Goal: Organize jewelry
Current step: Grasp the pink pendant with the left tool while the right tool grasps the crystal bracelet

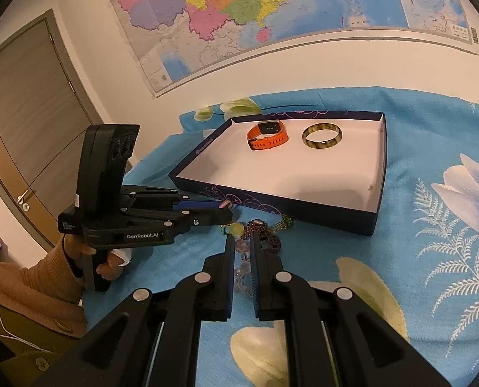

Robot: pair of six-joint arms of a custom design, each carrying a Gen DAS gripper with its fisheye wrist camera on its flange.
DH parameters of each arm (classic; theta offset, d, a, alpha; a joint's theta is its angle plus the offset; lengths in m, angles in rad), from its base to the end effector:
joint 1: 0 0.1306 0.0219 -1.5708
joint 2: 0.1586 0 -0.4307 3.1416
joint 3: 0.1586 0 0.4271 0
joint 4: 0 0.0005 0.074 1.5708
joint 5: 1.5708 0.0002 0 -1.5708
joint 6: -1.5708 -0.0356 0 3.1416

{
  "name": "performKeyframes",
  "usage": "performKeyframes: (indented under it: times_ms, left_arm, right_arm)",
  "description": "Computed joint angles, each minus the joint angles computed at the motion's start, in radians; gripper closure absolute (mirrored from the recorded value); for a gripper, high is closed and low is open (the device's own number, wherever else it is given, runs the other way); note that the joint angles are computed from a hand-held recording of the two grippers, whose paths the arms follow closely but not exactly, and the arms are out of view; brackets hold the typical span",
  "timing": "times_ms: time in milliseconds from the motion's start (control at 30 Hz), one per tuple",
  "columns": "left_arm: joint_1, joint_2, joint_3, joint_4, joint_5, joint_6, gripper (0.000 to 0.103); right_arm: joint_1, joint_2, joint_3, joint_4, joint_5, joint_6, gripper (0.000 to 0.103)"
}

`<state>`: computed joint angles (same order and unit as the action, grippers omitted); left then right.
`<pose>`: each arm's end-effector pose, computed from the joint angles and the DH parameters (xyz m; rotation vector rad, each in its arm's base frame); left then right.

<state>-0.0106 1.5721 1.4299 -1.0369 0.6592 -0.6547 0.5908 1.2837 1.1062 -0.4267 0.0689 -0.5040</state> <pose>0.5518 -0.0282 0.4008 0.9746 2.3025 -0.6528 0.3979 0.2633 0.4200 -0.0563 2.2255 0.5425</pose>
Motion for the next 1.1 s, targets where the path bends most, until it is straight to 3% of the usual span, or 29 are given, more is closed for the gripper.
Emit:
performKeyframes:
  times_ms: [33,100,467,800,1100]
  left_arm:
    - [0.002,0.003,0.003,-0.006,0.003,0.002,0.099]
    - [0.010,0.011,0.011,-0.031,0.024,0.001,0.099]
    - [0.048,-0.030,-0.014,-0.008,0.084,0.003,0.099]
    - [0.079,-0.070,-0.009,0.052,0.117,0.018,0.099]
    - [0.076,-0.058,0.024,0.106,0.097,0.046,0.099]
  right_arm:
    - [0.000,-0.001,0.000,0.003,0.002,-0.001,0.095]
    - [0.002,-0.002,-0.001,0.008,0.004,-0.002,0.095]
    - [0.000,-0.008,0.013,0.023,0.005,0.004,0.095]
    - [-0.008,-0.005,0.057,0.029,0.028,0.032,0.095]
    - [-0.049,0.028,0.127,0.043,0.039,0.049,0.095]
